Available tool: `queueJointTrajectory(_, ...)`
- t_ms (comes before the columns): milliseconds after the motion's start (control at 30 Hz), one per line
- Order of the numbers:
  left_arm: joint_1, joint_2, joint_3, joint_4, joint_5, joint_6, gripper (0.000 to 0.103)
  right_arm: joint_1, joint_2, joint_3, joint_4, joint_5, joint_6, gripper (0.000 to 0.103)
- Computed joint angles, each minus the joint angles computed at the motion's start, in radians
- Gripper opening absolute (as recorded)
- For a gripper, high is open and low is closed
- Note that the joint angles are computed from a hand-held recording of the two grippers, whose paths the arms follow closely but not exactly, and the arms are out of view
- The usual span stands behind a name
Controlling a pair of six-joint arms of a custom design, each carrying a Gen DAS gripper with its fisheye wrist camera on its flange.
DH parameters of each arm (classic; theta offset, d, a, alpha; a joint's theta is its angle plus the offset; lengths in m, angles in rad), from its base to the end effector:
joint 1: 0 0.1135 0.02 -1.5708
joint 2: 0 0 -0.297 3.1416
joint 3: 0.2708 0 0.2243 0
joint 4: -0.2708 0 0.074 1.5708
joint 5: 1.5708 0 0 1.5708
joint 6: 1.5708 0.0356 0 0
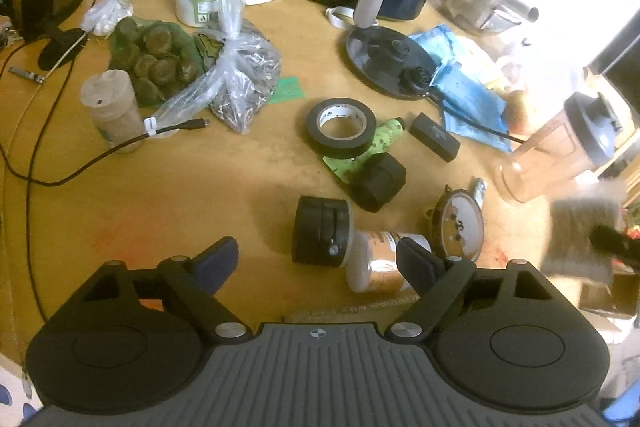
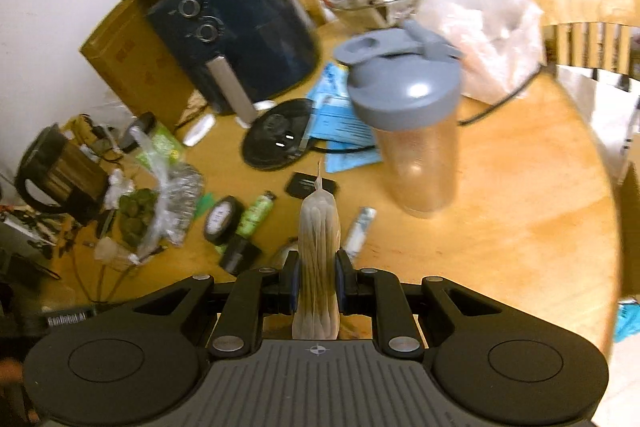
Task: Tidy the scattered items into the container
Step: 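Grasp the black cylindrical roll with the left tool while the right tool holds the cotton-swab packet, then carry the black roll and swab packet over the cardboard box with both tools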
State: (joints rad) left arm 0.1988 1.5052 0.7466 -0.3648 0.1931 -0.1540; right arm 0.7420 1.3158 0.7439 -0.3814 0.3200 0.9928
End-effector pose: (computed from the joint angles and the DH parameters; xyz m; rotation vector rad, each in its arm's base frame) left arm 0.2423 0.0418 0.2065 -0.4122 2.6490 -0.2459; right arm 0.1710 0.1416 0.2465 0.4376 2.4490 0.3450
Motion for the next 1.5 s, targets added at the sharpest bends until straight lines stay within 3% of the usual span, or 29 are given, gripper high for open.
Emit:
queueJointTrajectory(200, -0.037, 0.112, 0.017, 0.070, -0.028, 0.008, 0.077, 0.027, -0.050, -0.080, -0.042, 0.018, 0.082, 0.020)
queueJointTrajectory(400, -0.062, 0.216, 0.030, 0.104, -0.050, 0.013, 0.059, 0.100, -0.043, -0.124, -0.078, 0.022, 0.183, 0.020)
queueJointTrajectory(600, -0.073, 0.239, 0.009, 0.141, -0.027, 0.013, 0.043, 0.147, -0.009, -0.121, -0.082, -0.014, 0.200, 0.020)
queueJointTrajectory(967, -0.070, 0.198, -0.025, 0.169, -0.033, 0.010, 0.039, 0.205, 0.020, -0.103, -0.067, -0.108, 0.166, 0.020)
queueJointTrajectory(1300, -0.019, 0.041, -0.061, 0.154, -0.003, 0.035, 0.039, 0.213, -0.006, -0.062, -0.158, -0.012, 0.171, 0.020)
queueJointTrajectory(1333, 0.004, 0.024, -0.053, 0.125, 0.041, 0.106, 0.039, 0.213, -0.015, -0.055, -0.169, 0.001, 0.170, 0.020)
queueJointTrajectory(1400, 0.020, -0.020, -0.046, 0.091, 0.058, 0.125, 0.039, 0.213, -0.033, -0.040, -0.187, 0.025, 0.163, 0.020)
queueJointTrajectory(1433, 0.050, -0.031, -0.028, 0.044, 0.117, 0.218, 0.039, 0.214, -0.040, -0.030, -0.195, 0.037, 0.158, 0.020)
queueJointTrajectory(1500, 0.069, -0.066, -0.013, 0.000, 0.141, 0.245, 0.039, 0.214, -0.054, -0.009, -0.208, 0.059, 0.145, 0.020)
